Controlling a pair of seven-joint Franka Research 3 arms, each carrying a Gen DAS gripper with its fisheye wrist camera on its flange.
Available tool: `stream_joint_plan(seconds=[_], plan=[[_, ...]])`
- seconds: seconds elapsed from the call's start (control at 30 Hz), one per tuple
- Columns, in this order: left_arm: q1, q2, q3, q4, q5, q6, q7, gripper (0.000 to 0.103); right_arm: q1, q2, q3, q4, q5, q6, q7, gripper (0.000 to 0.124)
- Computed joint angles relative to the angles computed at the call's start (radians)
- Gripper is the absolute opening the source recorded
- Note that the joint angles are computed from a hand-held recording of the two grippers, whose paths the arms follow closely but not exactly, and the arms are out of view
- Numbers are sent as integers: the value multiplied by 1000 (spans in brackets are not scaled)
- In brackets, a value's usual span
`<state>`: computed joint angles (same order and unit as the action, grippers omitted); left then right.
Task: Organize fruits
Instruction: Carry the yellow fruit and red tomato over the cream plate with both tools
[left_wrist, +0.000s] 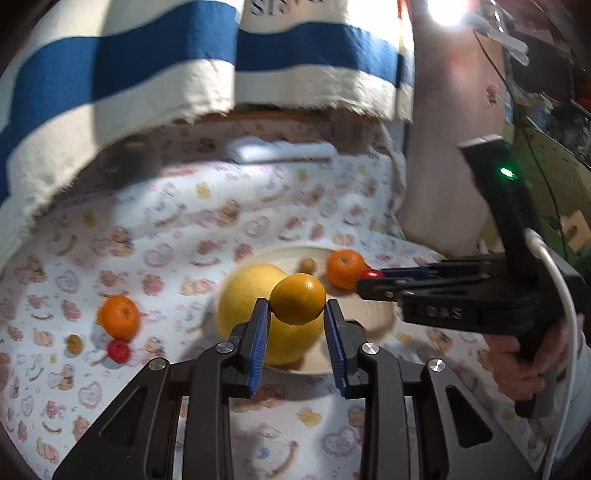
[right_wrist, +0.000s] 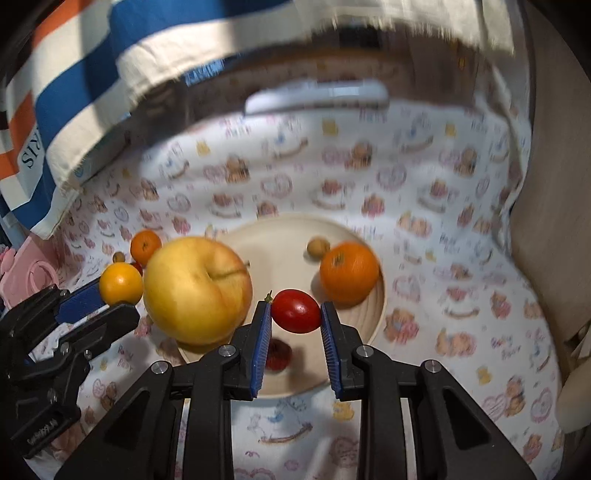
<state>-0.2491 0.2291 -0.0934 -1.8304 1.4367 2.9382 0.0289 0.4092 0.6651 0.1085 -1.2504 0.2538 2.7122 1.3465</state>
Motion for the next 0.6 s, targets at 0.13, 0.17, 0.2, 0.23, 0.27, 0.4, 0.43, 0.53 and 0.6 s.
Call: stream_joint_plan(seconds=[0.13, 0.17, 0.2, 0.23, 0.27, 0.4, 0.43, 0.53, 0.6], plan=[[94, 42, -91, -32, -381, 145, 410, 29, 13, 15, -24, 31, -27, -46, 30, 28], [101, 46, -107, -33, -434, 129, 466, 29, 17, 15, -29, 35, -35, -55, 38, 28], [95, 52, -110, -29, -462, 108, 500, 29, 20, 16, -34, 40, -42, -65, 46, 28], [85, 56, -104, -26, -476, 98, 518, 29, 21, 17, -35, 45, -47, -76, 52, 28], [71, 58, -93, -23, -485, 86, 527, 29, 19, 18, -34, 50, -49, -87, 54, 28], [24, 71, -49, -9, -533, 47, 548, 29, 15, 16, -26, 48, -52, -91, 45, 28], [16, 72, -38, -11, -546, 49, 556, 29, 16, 15, -26, 47, -54, -90, 44, 28], [-19, 75, -2, -11, -564, 46, 574, 29, 16, 15, -27, 48, -57, -98, 47, 28], [-40, 80, 15, -5, -566, 33, 581, 29, 18, 20, -30, 57, -60, -111, 53, 28]])
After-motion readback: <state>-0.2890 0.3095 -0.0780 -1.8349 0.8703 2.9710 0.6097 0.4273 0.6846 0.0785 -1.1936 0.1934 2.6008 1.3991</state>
